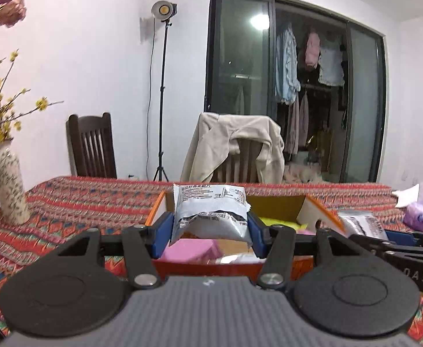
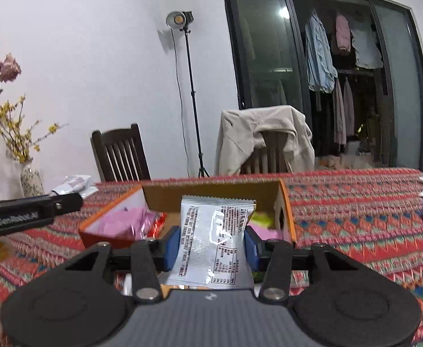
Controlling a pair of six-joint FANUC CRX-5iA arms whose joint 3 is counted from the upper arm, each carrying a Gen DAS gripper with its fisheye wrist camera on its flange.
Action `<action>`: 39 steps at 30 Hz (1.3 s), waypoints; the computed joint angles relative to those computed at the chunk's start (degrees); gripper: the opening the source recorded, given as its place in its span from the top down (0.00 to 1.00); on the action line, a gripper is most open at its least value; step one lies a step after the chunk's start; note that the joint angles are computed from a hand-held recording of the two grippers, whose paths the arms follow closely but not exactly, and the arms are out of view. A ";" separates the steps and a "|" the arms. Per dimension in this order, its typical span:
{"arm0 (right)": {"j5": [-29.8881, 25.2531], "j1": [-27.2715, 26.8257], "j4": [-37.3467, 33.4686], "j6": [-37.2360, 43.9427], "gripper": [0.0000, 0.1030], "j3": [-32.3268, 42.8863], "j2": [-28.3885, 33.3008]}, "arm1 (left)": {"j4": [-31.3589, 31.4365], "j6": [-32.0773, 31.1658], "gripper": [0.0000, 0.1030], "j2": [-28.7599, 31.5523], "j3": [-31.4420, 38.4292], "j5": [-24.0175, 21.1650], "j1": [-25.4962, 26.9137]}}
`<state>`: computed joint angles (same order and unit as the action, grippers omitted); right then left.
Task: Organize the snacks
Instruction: 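Carry both white packets over the box and open both grippers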
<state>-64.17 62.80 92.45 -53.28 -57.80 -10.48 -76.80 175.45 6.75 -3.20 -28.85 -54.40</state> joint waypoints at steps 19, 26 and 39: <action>10.15 -20.85 13.69 -0.27 0.56 8.01 8.03 | 3.21 -2.02 0.47 13.11 15.30 -0.45 4.15; 14.24 -24.90 18.37 -4.77 0.56 7.03 9.16 | 6.14 -5.82 0.47 15.58 16.08 0.42 6.04; 16.22 -26.28 19.70 -6.51 0.06 6.42 9.34 | -4.79 7.22 0.00 15.03 14.02 -2.35 2.99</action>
<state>-47.95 36.52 112.15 -59.79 -51.38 -1.14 -81.59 182.67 21.77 10.82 -31.20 -51.41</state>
